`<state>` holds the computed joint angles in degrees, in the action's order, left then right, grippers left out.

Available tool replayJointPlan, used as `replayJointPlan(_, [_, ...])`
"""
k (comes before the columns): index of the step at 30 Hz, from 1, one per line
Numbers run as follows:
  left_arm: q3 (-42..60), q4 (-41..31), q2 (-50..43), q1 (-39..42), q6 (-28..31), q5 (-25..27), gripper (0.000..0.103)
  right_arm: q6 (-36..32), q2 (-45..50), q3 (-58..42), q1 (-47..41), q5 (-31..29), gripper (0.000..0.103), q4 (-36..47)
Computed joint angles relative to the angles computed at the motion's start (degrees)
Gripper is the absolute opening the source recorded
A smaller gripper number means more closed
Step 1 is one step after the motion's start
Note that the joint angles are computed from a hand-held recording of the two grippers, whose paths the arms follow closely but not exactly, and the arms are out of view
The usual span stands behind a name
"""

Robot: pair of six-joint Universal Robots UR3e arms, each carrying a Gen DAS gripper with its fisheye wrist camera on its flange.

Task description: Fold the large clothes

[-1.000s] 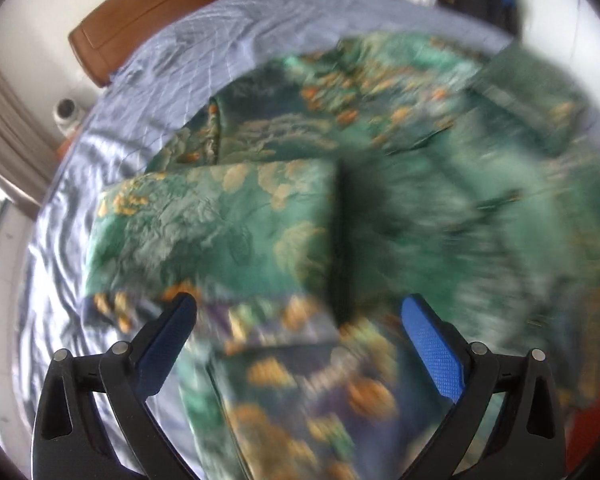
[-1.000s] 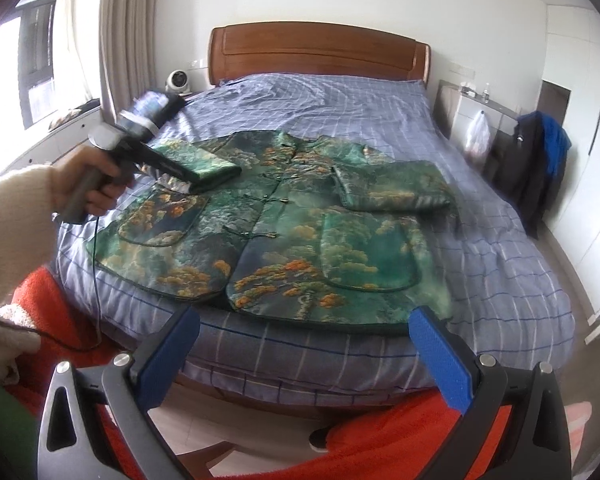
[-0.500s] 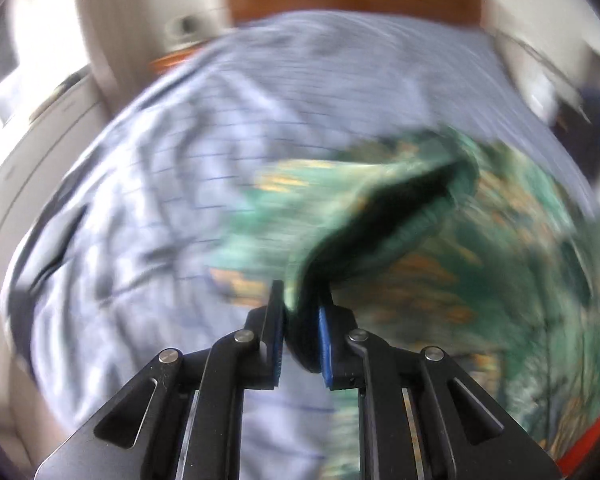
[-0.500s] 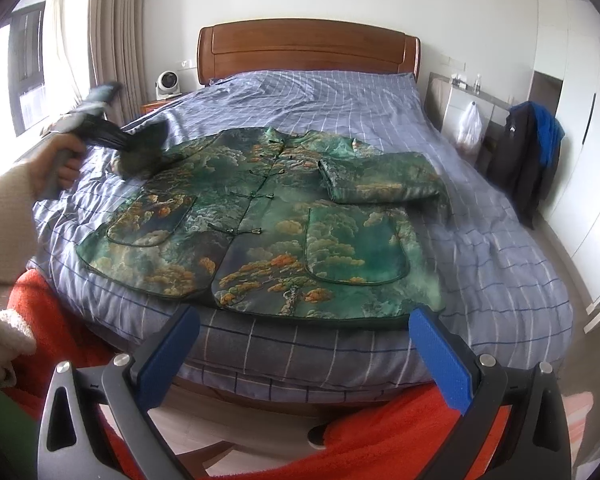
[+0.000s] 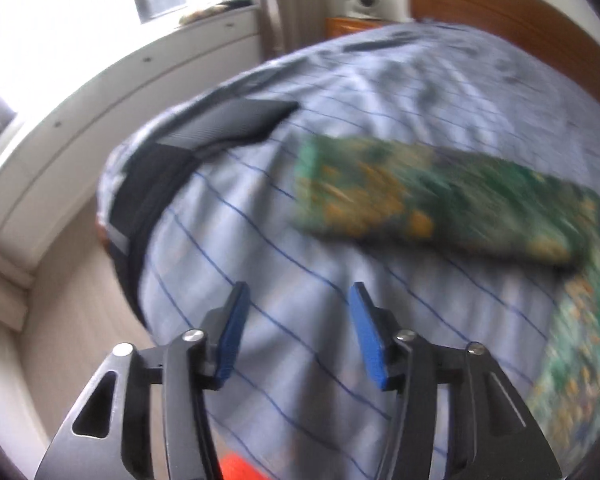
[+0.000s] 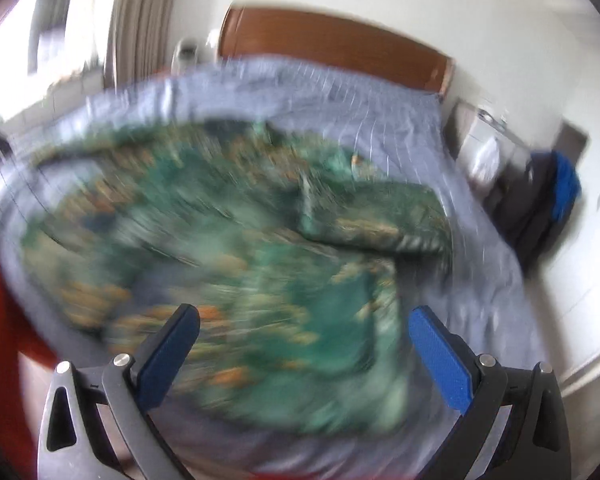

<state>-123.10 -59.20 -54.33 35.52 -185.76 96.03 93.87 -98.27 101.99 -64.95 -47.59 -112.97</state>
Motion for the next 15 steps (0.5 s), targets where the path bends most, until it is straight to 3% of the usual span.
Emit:
replayJointPlan(3, [-0.2, -2.2, 2.7, -12.0, -6.8, 1.9, 0.069, 10.5, 16.3, -4.2, 14.1, -8.6, 0.103, -23.9])
replayJointPlan(5, [0.2, -0.4, 0.6, -19.3, -10.7, 3.4, 0.072, 13.7, 25.3, -9.9, 20.3, -11.7, 0.103, -31.5])
replayJointPlan(9, [3.3, 2.0, -6.8, -33.4, -18.0, 6.8, 0.074, 24.9, 43.8, -32.7, 30.2, -20.7, 0.100, -27.7])
replayJointPlan(11, [5.0, 1.8, -9.8, -38.2, -19.7, 9.1, 0.074, 30.1, 50.4, -44.7, 31.8, -24.5, 0.049, -20.6])
replayJointPlan(12, [5.4, 2.1, -11.1, -40.1, -20.0, 10.2, 0.074, 31.6, 52.5, -50.7, 31.3, -24.2, 0.018, -14.9])
replayJointPlan(15, [6.5, 2.3, -13.4, -44.8, -20.9, 13.2, 0.074, 37.4, 54.1, -60.4, 26.0, -20.7, 0.016, -9.7])
